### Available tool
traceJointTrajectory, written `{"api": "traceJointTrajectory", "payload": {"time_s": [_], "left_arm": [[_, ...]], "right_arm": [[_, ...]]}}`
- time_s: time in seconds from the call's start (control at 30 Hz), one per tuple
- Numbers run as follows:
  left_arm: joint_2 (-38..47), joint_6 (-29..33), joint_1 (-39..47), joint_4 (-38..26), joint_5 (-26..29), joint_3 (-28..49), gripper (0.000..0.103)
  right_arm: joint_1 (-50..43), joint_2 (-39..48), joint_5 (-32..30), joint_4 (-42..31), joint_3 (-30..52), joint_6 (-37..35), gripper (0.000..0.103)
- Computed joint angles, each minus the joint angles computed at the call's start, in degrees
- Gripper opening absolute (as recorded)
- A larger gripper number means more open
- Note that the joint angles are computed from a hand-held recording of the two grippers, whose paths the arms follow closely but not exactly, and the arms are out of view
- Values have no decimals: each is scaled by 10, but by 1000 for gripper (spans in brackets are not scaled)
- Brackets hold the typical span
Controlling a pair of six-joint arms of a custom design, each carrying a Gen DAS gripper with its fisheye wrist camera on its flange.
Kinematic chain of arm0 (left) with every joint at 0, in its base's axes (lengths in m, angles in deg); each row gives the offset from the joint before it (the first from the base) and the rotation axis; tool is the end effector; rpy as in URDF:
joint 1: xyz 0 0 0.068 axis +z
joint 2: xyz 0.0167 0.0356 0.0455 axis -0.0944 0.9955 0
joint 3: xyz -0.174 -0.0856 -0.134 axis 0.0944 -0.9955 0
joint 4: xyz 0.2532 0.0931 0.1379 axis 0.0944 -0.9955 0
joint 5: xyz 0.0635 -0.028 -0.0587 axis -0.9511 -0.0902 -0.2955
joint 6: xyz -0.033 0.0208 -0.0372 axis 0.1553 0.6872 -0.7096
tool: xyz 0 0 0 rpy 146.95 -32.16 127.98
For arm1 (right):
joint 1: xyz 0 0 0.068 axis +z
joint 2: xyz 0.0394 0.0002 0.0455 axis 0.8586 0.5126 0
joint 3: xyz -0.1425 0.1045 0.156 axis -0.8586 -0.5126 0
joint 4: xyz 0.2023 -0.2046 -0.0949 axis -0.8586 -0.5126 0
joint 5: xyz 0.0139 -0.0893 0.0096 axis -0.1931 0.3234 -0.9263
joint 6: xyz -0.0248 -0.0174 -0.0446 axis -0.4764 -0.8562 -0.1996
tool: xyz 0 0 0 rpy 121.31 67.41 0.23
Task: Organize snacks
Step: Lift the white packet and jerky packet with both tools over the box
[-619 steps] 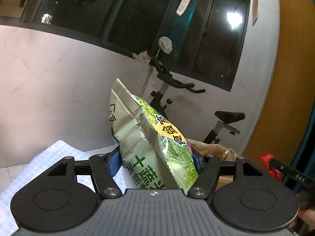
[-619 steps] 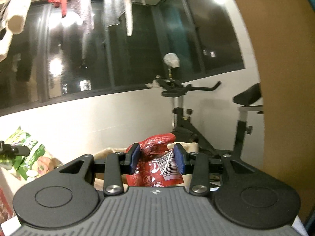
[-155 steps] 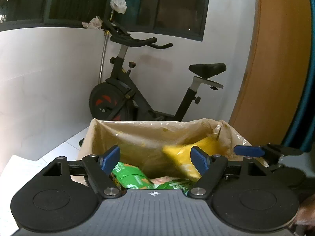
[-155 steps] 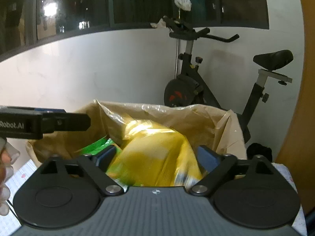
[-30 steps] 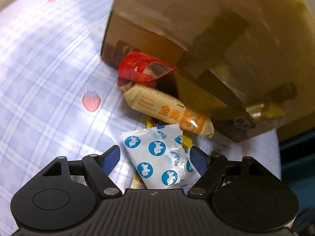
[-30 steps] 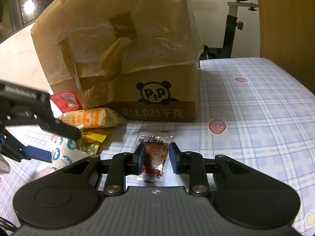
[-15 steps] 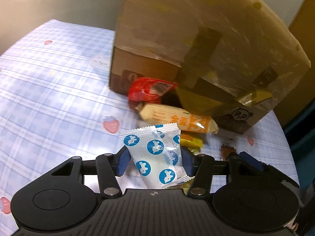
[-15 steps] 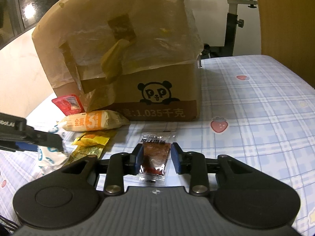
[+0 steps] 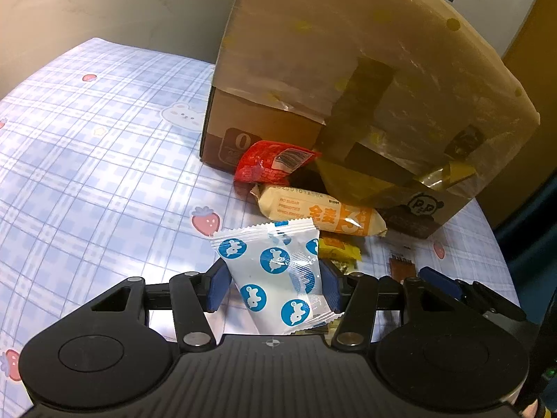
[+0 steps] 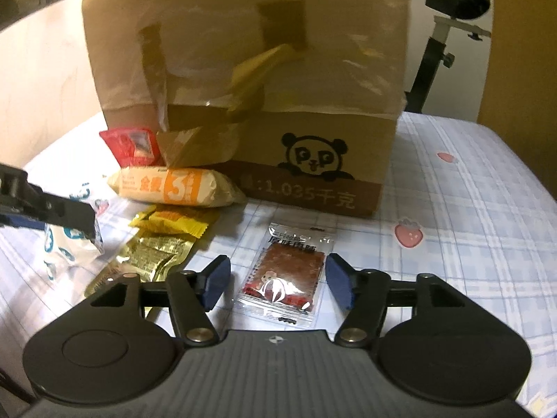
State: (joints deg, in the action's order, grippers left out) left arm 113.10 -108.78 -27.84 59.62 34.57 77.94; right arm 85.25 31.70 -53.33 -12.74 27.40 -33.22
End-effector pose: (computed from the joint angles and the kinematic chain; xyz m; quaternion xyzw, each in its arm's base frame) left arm 0.3097 -0.1228 0.2137 -0.1245 0.9247 -0.1168 0.3404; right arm 0.2885 0.1382 0.1470 -0.1451 0.8909 0.0809 0.4227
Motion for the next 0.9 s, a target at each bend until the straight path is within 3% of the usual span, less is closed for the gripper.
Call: {"api": "traceJointTrajectory", "payload": {"time_s": [0.27,0.37,0.53,0.9], "left_arm": [[-21,-15,9,6,-2,-21,57],[-33,-14,14,3,-1,-25,57],[-44,-12,14,1,-5,-28,57],[-73,1,5,-2,-20,-37,57]], "right_arm": [[7,15,14,8,6,-8,67],[2,2,17,14,-5,3,55],[-11,-18,-1,16,-21,16,49],[-31,-103,-28,11,-70,46,47]]}}
